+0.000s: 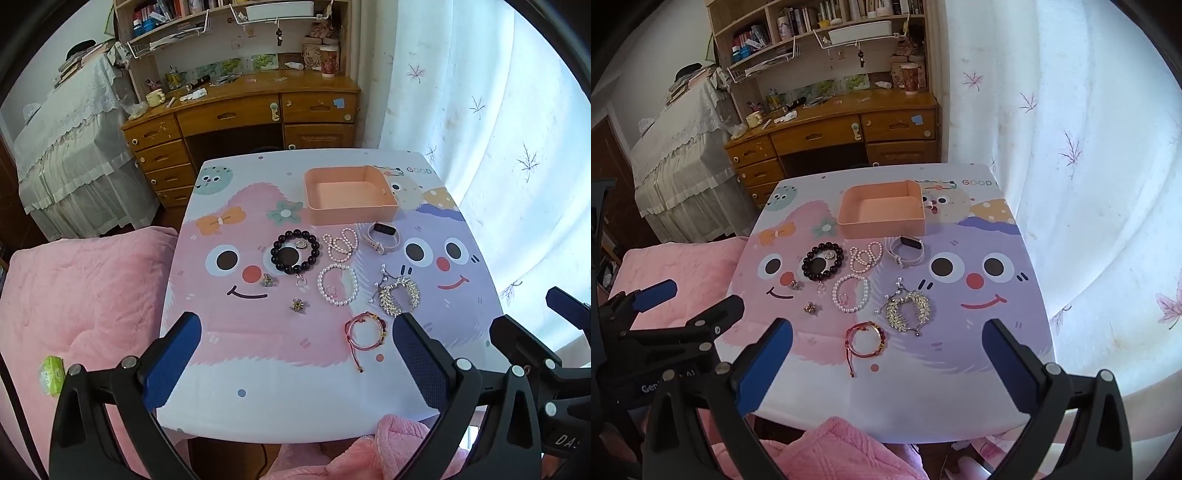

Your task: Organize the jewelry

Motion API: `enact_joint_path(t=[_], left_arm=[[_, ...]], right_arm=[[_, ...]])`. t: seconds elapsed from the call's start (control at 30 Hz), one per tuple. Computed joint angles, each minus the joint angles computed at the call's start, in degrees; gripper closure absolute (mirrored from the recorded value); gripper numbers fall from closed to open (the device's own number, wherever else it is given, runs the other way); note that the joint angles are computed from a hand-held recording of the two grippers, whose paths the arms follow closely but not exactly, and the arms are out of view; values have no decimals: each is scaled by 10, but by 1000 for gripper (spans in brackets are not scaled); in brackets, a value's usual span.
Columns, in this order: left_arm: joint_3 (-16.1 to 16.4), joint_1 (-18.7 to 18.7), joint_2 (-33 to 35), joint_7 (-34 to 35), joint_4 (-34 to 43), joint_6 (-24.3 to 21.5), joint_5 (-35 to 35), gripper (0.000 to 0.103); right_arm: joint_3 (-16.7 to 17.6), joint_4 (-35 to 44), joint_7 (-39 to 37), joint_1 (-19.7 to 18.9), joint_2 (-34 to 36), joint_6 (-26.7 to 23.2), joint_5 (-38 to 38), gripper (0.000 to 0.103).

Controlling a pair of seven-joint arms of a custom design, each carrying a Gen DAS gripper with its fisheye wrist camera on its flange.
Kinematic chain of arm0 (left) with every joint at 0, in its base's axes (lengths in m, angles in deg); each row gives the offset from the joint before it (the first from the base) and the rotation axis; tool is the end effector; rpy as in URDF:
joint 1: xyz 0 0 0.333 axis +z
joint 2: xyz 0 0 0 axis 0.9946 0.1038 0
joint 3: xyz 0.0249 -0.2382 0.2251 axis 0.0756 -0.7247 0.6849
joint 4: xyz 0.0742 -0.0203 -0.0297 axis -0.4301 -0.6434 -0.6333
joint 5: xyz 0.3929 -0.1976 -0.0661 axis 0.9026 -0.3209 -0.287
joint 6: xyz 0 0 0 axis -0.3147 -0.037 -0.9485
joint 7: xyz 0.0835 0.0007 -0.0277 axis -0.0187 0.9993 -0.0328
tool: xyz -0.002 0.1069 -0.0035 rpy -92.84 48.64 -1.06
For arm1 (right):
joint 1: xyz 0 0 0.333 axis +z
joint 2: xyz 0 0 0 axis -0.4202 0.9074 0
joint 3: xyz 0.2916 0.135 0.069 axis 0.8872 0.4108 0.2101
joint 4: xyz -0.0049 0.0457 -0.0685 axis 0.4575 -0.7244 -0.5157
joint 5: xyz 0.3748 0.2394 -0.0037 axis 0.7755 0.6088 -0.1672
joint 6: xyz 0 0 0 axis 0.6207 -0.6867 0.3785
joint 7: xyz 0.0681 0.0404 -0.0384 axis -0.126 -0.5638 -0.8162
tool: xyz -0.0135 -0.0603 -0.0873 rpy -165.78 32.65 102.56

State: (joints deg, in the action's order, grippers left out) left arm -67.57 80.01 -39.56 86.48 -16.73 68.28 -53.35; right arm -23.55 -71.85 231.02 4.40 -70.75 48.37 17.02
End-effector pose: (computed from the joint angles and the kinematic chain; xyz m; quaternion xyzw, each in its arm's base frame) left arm 0.6821 -0.1321 0.5472 -0.4767 0.8315 -0.2414 0.1519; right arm 0.5617 0.3898 0.5515 -0.4953 0.8092 -0.2467 0.1975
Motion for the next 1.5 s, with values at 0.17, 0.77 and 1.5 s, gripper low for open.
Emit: enact_joint_path(t=[0.17,0.77,1.5], left_arm=[[0,0,1,2,2,-3,0,0],[0,-1,9,5,11,-1,1,1],[1,0,22,16,30,-7,-5,1]], right_arm=[[-1,6,-8,-1,5,-3,7,0],[-4,13,-14,0,13,-8,12,0],[-5,19,-12,3,17,-18,8,0]])
